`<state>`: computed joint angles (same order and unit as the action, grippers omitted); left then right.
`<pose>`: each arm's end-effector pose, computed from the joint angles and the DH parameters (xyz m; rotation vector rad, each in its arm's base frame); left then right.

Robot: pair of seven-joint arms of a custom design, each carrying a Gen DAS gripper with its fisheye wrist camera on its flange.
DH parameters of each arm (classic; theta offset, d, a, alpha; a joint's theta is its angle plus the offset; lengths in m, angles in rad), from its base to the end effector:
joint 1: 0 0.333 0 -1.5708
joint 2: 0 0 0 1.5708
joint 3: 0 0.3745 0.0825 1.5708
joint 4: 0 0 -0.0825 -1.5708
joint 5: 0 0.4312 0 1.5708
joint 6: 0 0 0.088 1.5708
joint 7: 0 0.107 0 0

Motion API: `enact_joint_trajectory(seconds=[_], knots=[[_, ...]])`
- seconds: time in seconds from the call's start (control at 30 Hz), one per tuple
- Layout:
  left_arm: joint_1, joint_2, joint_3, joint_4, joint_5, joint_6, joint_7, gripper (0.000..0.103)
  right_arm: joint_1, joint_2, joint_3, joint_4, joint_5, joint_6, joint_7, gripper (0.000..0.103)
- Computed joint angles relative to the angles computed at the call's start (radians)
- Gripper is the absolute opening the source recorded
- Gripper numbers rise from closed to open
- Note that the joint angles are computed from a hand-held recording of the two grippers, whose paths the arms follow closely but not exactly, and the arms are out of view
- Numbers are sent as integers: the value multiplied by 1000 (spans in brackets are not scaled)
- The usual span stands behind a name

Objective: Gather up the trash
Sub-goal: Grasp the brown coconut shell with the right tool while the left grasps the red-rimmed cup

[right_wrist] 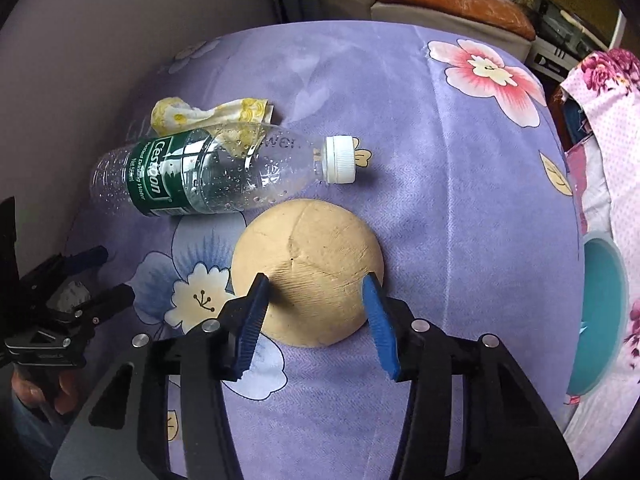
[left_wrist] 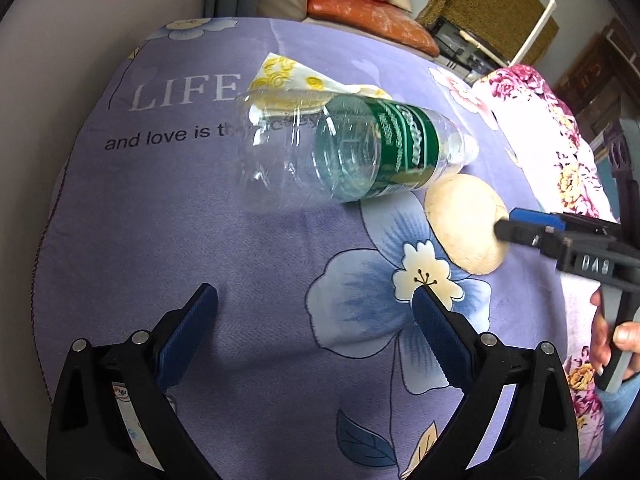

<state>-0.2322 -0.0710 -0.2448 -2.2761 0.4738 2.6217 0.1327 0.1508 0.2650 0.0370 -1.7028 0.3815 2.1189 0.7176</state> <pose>0.5047 -0.2748 0.4576 -2.4817 1.3200 -0.6506 0.6964 0.1471 0.4929 -2.5913 0.9573 0.0266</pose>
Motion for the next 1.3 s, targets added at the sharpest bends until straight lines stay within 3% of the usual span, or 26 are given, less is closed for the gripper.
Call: enact_joint_trajectory(seconds=[0.07, 0.23, 0.37, 0.47, 0.6, 0.8, 1.0, 1.13, 1.3], knots=[[1, -3, -1, -1, 9, -6, -12, 98, 14, -8, 1, -18, -28, 13, 9, 84], [5, -31, -2, -26, 15, -22, -45, 98, 54, -15, 4, -72, -107, 126, 8, 88], [13, -53, 1, -52, 0, -26, -58, 98, 53, -10, 8, -91, -103, 143, 2, 92], [21, -59, 2, -63, -10, -17, -69, 98, 23, 9, 17, -68, -17, 104, -20, 93], [22, -47, -4, -50, -2, -11, -70, 98, -11, 39, 11, 11, 38, -49, -13, 92], [3, 4, -10, 12, 5, -12, -25, 98, -71, 53, -9, 108, 110, -189, -25, 92], [-24, 82, -7, 92, -9, 16, 39, 98, -123, 104, -35, 230, 111, -327, 51, 90], [-49, 141, -7, 158, -26, 4, 88, 98, -139, 134, -42, 266, 98, -320, 79, 82], [-69, 171, 6, 194, -27, 10, 79, 98, -162, 149, -31, 268, 128, -282, 85, 82]])
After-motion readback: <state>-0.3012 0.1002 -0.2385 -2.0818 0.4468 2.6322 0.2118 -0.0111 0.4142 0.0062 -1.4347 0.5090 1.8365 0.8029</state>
